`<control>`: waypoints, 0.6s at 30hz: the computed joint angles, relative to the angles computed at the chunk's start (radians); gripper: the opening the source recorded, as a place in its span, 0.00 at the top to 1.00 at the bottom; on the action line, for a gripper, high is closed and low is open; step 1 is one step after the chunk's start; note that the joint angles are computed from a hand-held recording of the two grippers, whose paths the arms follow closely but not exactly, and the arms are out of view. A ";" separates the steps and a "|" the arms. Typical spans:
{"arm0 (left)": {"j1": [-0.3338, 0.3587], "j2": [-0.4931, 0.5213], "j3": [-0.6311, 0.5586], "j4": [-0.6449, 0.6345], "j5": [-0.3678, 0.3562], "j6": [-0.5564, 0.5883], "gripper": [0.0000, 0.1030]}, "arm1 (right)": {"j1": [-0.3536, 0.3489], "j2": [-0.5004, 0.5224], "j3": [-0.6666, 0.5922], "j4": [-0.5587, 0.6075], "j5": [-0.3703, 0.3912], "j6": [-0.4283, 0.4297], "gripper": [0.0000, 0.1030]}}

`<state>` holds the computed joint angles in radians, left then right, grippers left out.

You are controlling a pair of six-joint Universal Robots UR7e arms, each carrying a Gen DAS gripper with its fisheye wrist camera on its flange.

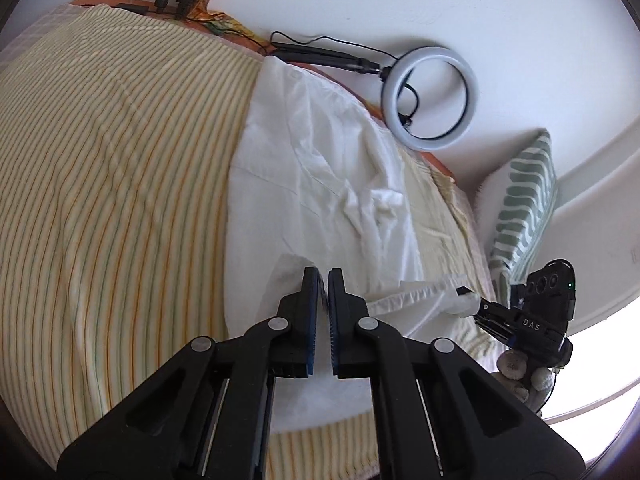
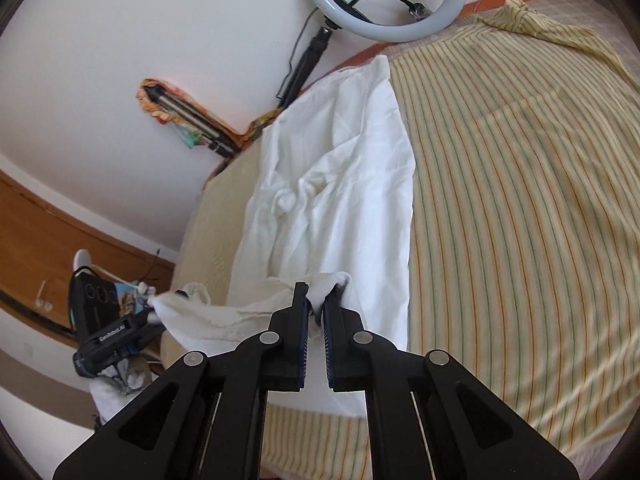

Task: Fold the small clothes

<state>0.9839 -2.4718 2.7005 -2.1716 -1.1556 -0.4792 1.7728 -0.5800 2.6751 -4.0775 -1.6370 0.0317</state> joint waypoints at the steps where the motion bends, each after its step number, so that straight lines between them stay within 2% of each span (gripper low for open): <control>1: 0.023 0.040 0.002 -0.048 0.003 0.024 0.97 | 0.006 -0.005 -0.020 0.029 -0.028 0.000 0.95; 3: 0.070 0.127 0.005 -0.155 0.002 0.080 0.97 | -0.002 -0.006 -0.050 0.072 -0.058 0.000 0.95; 7: 0.097 0.213 0.007 -0.278 0.022 0.147 0.95 | -0.032 -0.003 -0.071 0.104 -0.058 -0.005 0.95; 8: 0.101 0.225 0.001 -0.285 0.020 0.153 0.91 | -0.036 -0.004 -0.071 0.105 -0.054 -0.008 0.95; 9: 0.103 0.231 -0.006 -0.285 0.015 0.158 0.79 | -0.038 -0.009 -0.070 0.107 -0.052 -0.011 0.94; 10: 0.099 0.219 -0.007 -0.285 0.019 0.168 0.70 | -0.045 -0.017 -0.065 0.111 -0.040 -0.018 0.91; 12: 0.072 0.158 -0.009 -0.238 0.048 0.170 0.64 | -0.057 -0.032 -0.043 0.083 -0.013 -0.035 0.81; 13: 0.066 0.114 -0.014 -0.191 0.061 0.167 0.61 | -0.060 -0.035 -0.026 0.050 -0.001 -0.045 0.73; 14: 0.070 0.073 -0.017 -0.150 0.053 0.161 0.61 | -0.062 -0.035 -0.011 0.021 0.004 -0.055 0.62; 15: 0.083 0.043 -0.020 -0.116 0.036 0.162 0.61 | -0.060 -0.031 0.002 -0.014 0.002 -0.061 0.58; 16: 0.103 0.009 -0.026 -0.065 0.013 0.164 0.61 | -0.060 -0.020 0.025 -0.061 -0.005 -0.071 0.54; 18: 0.152 -0.045 -0.030 0.029 -0.046 0.179 0.61 | -0.071 0.020 0.062 -0.139 -0.003 -0.091 0.54</control>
